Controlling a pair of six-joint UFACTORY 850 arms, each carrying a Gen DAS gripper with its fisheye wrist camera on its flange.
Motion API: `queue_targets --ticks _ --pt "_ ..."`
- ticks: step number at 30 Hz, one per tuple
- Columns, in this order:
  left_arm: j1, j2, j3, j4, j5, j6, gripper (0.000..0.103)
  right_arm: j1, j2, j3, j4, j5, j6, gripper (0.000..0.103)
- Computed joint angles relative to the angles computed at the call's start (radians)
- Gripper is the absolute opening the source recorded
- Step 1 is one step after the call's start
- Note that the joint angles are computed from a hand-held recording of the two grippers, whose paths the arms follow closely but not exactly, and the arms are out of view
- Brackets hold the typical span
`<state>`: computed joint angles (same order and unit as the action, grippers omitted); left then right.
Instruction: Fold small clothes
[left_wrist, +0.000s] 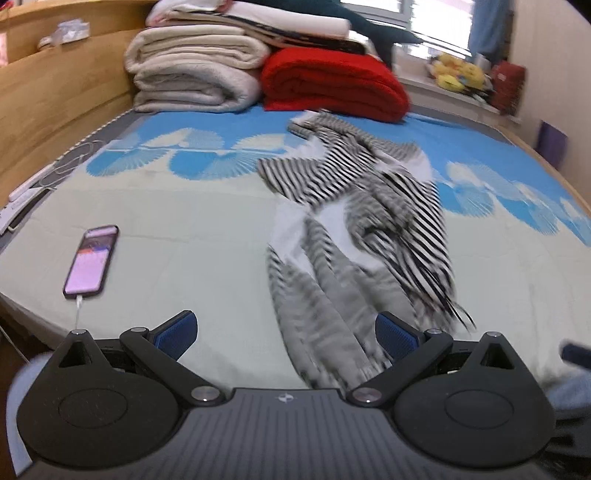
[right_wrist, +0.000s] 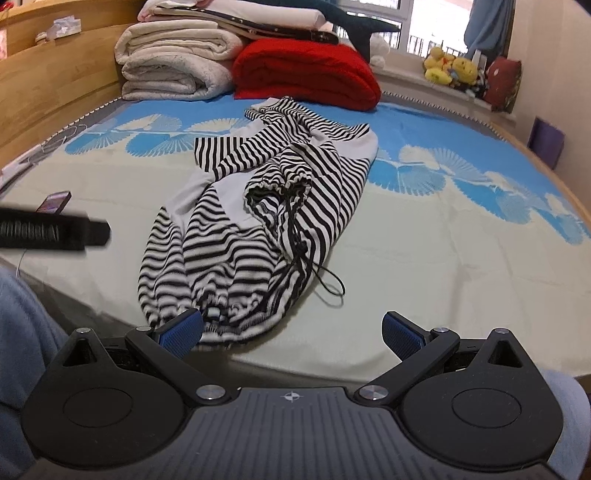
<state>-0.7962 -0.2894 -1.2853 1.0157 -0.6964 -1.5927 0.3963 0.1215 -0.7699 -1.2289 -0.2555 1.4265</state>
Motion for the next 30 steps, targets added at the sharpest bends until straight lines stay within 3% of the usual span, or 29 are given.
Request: queue_targets --ticks 4,8,10,13,15,17,19,21,23,24,26,27,30 --pt "0.089 -0.106 -0.13 0.065 -0.002 -0.029 0.103 -0.095 -0.112 -0.132 -0.033 0.076 0.022 0.102" --pt "0.174 -0.234 -0.294 0.209 0.041 -0.21 0.103 -0.17 -0.297 -0.352 0.334 0.123 -0.329 0.102" --pt "0.208 -0.319 -0.403 0.226 0.035 -0.213 0.103 -0.191 -0.43 -0.51 0.543 0.12 -0.536 0.102" --pt "0.247 -0.445 -0.553 0.101 0.021 -0.055 0.103 -0.205 -0.655 -0.811 0.857 0.004 -0.841 0.102" --pt "0.27 -0.514 -0.65 -0.081 -0.017 0.108 0.103 -0.222 -0.815 -1.02 1.067 -0.054 -1.023 0.101" --pt "0.299 -0.541 -0.705 -0.232 0.0 0.214 0.103 -0.229 -0.961 -1.23 1.201 -0.166 -1.118 0.096" --pt "0.31 -0.546 -0.718 -0.261 0.011 0.236 0.103 -0.229 -1.094 -1.439 1.302 -0.315 -1.193 0.09" --pt "0.315 -0.565 -0.748 -0.282 -0.02 0.269 0.103 -0.222 -1.151 -1.538 1.385 -0.41 -1.246 0.089" --pt "0.322 -0.59 -0.785 -0.322 -0.042 0.303 0.103 -0.208 -1.144 -1.512 1.441 -0.44 -1.344 0.089" --pt "0.32 -0.587 -0.774 -0.33 -0.047 0.306 0.103 -0.195 -1.136 -1.489 1.413 -0.451 -1.352 0.083" --pt "0.325 -0.608 -0.804 -0.373 -0.06 0.344 0.103 -0.167 -1.123 -1.444 1.27 -0.474 -1.331 0.009" --pt "0.323 -0.608 -0.801 -0.381 -0.066 0.348 0.103 -0.167 -1.092 -1.39 1.239 -0.444 -1.304 0.005" --pt "0.321 -0.612 -0.804 -0.388 -0.07 0.355 0.103 -0.208 -0.899 -1.121 1.22 -0.252 -1.249 0.005"
